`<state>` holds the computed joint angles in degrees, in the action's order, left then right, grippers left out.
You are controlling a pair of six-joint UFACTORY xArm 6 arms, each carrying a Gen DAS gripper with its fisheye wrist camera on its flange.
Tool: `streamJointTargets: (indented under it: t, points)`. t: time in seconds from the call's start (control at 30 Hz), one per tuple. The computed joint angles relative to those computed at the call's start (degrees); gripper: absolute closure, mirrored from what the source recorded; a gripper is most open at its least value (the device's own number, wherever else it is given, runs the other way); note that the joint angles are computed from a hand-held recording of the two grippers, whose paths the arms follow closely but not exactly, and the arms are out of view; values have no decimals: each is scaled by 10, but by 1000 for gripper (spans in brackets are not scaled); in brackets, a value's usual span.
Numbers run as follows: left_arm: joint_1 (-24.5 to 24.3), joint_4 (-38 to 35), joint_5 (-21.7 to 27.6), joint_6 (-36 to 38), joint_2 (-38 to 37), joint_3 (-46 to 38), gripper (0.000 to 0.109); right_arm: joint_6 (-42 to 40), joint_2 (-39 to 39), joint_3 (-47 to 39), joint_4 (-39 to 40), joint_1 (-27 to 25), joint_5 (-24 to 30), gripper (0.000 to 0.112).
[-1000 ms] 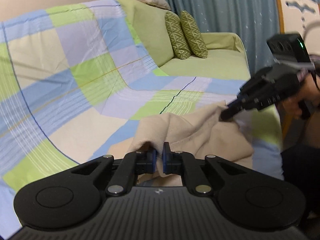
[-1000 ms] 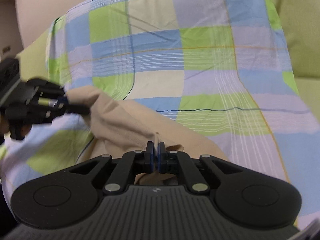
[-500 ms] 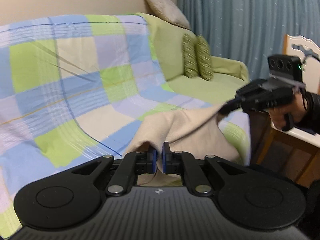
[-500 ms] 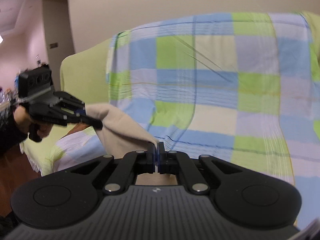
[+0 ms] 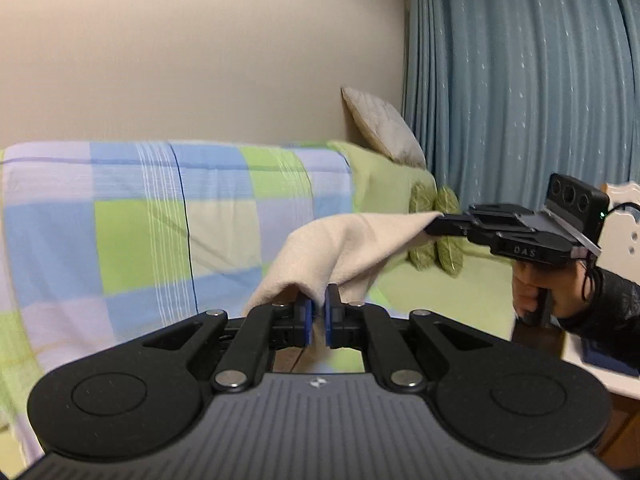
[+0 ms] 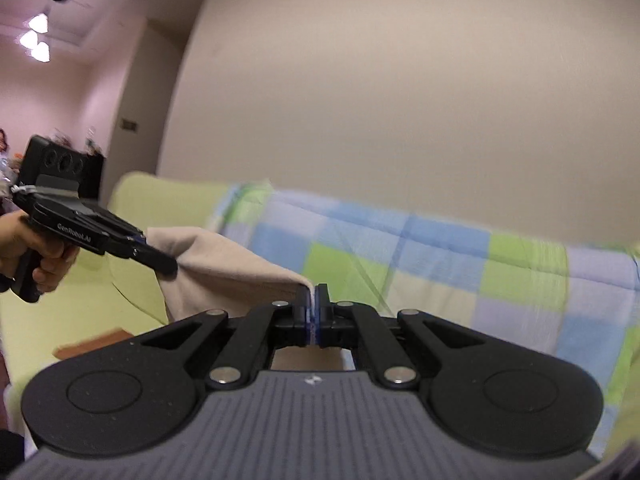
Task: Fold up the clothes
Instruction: 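Raise the beige cloth with both grippers and spread it over the blanket, then lay the cloth down and open both grippers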
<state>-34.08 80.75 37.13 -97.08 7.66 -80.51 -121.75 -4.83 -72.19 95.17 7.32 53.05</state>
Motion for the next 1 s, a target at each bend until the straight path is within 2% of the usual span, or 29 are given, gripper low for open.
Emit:
streamJointTargets:
  t: [0.07,0.17,0.23,0.37,0.43,0.57,0.67,0.7,0.73,0.8,0.93,1.0]
  points:
    - [-29,-13,5,-68,-13,56,98,-10,-35,58,-19,-16,29,112]
    - [-56,-32,-26,-210,14,116,98,15,-66,152,-86,-42,48,112]
    - [-70,-33,-49,-309,43,133,98,43,-59,216,-143,-52,22,112]
    - [-107,11,-48,-459,86,131,98,55,-44,271,-195,-57,-42,112]
    - [-120,43,-48,-521,99,125,98,70,-49,289,-201,-79,-29,112]
    - [-128,25,-44,-531,122,110,98,82,-63,299,-193,-112,-8,112]
    - [-129,-12,-43,-480,123,105,98,86,-54,292,-193,-119,-12,112]
    - [-133,-18,-37,-475,117,111,89,91,-51,289,-198,-121,-11,112]
    - [-137,-23,-31,-470,110,116,72,100,-49,287,-206,-125,-6,110]
    - [-138,-29,-21,-463,115,109,62,109,-51,291,-219,-138,16,107]
    - [-136,-24,-14,-463,126,98,62,105,-46,296,-223,-141,43,90]
    - [-133,-8,-11,-474,117,110,62,108,-37,292,-217,-133,40,90]
